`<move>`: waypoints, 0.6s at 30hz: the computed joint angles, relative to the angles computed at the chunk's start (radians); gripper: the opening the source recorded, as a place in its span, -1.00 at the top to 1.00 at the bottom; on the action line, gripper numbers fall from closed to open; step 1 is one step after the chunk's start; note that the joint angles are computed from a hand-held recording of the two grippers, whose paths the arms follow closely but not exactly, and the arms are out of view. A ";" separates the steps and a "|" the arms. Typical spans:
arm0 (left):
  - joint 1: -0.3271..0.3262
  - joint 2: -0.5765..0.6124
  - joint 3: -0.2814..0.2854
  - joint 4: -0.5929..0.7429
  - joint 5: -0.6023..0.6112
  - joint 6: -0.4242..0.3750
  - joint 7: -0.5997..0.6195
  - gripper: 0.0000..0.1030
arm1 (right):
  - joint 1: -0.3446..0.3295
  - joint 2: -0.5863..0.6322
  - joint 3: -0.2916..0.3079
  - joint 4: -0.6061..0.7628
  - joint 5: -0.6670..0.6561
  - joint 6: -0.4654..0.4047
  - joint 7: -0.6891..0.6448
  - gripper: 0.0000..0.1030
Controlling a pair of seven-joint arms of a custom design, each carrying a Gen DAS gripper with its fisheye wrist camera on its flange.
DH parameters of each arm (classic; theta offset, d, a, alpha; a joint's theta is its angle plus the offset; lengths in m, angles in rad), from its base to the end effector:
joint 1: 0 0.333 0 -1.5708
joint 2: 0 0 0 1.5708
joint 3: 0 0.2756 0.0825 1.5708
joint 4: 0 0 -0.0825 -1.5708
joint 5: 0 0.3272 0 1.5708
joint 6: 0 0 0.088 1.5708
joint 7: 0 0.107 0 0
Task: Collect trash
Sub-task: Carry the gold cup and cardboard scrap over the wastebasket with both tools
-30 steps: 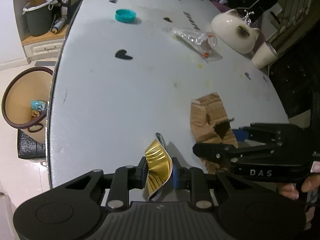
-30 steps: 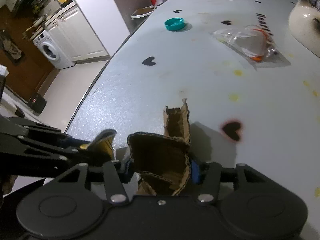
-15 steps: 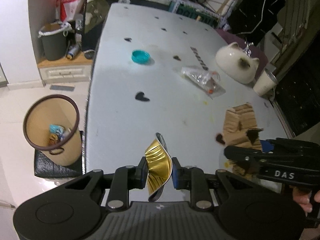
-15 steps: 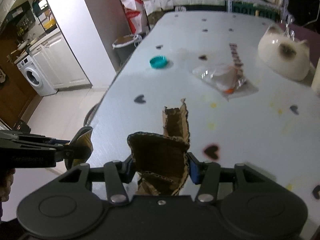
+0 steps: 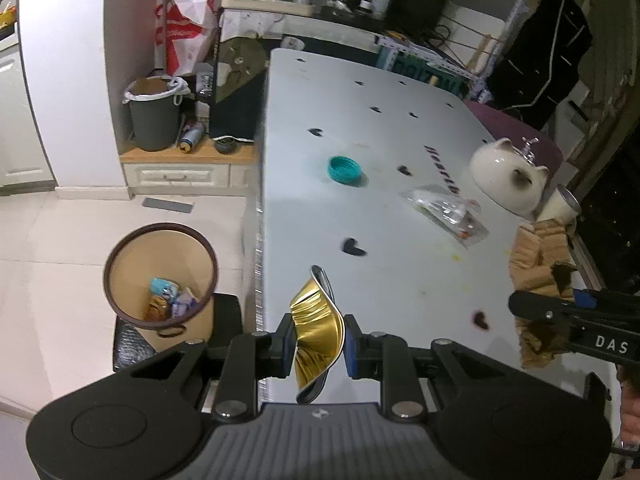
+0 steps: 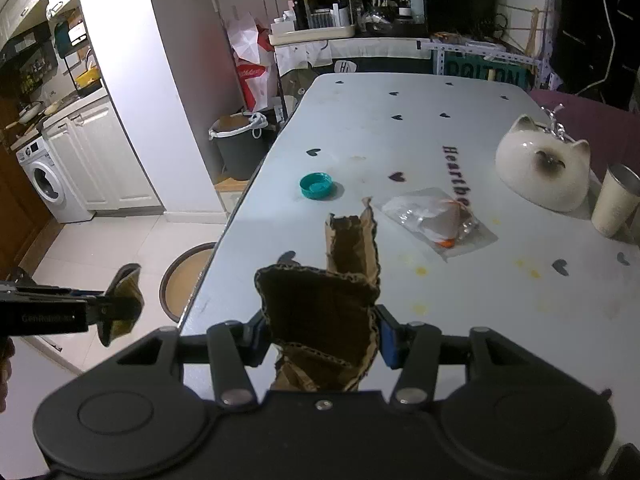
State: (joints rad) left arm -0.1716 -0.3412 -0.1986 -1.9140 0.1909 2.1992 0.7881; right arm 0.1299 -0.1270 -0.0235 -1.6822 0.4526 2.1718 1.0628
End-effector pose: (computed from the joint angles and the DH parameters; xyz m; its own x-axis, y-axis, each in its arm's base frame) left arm 0.4150 -0.1721 0.6646 0.2583 -0.9416 0.2161 -0.7437 -0.3366 -0.5776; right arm 0.5019 0.0696 0.6719 0.4973 -0.8576 -0.1312 -0.6829 -0.2937 -0.6688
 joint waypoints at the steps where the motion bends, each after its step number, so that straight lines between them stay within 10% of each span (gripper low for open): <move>1: 0.002 -0.009 0.011 -0.011 -0.005 0.005 0.012 0.51 | 0.004 0.000 0.008 0.001 -0.010 0.007 0.017 -0.03; 18: 0.137 -0.042 0.242 -0.100 -0.206 0.067 0.462 0.51 | 0.175 0.232 0.121 0.242 -0.312 0.062 0.479 -0.03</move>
